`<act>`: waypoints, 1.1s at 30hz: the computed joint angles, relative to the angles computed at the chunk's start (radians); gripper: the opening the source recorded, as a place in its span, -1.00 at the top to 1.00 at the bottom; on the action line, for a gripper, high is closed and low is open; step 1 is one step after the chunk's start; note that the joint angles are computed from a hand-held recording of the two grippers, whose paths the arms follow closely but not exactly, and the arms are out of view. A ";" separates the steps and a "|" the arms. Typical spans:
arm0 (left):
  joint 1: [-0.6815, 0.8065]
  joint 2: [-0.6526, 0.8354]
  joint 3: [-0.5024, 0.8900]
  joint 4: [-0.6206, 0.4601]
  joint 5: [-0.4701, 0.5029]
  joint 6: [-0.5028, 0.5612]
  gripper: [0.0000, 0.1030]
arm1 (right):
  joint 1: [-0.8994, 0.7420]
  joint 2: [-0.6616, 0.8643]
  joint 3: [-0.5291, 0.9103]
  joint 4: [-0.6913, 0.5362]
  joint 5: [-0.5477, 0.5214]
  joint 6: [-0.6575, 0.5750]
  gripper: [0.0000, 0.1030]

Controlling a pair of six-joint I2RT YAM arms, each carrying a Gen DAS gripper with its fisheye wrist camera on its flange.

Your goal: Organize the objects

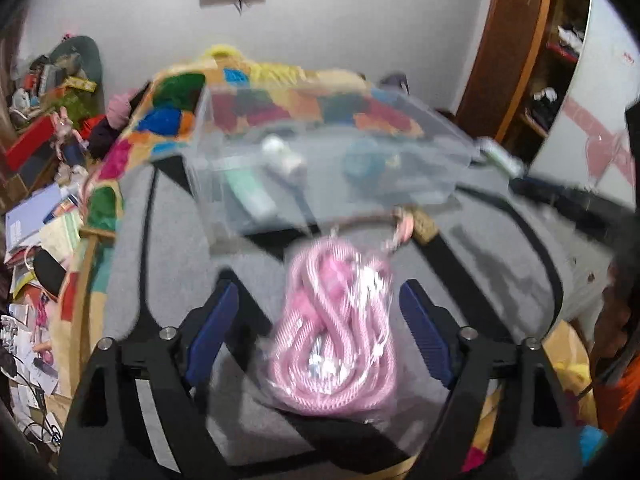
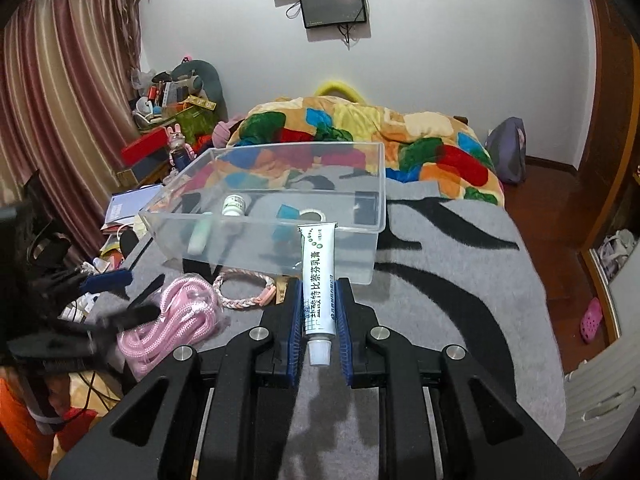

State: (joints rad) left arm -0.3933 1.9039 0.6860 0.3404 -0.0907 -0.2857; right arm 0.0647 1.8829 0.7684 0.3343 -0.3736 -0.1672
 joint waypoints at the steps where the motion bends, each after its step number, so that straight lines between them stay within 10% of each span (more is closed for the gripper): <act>1: 0.006 0.032 0.020 -0.017 0.026 0.001 -0.60 | 0.002 0.000 0.005 -0.003 0.000 0.003 0.71; 12: -0.072 0.165 0.084 0.067 -0.109 0.012 -0.19 | 0.021 0.020 0.034 -0.001 0.008 0.023 0.71; 29: 0.064 -0.147 0.082 -0.001 -0.046 0.057 -0.17 | 0.064 0.086 0.240 -0.036 0.064 0.069 0.71; 33: 0.107 -0.074 0.228 -0.102 0.015 0.078 0.63 | 0.085 0.146 0.332 -0.082 0.106 0.060 0.71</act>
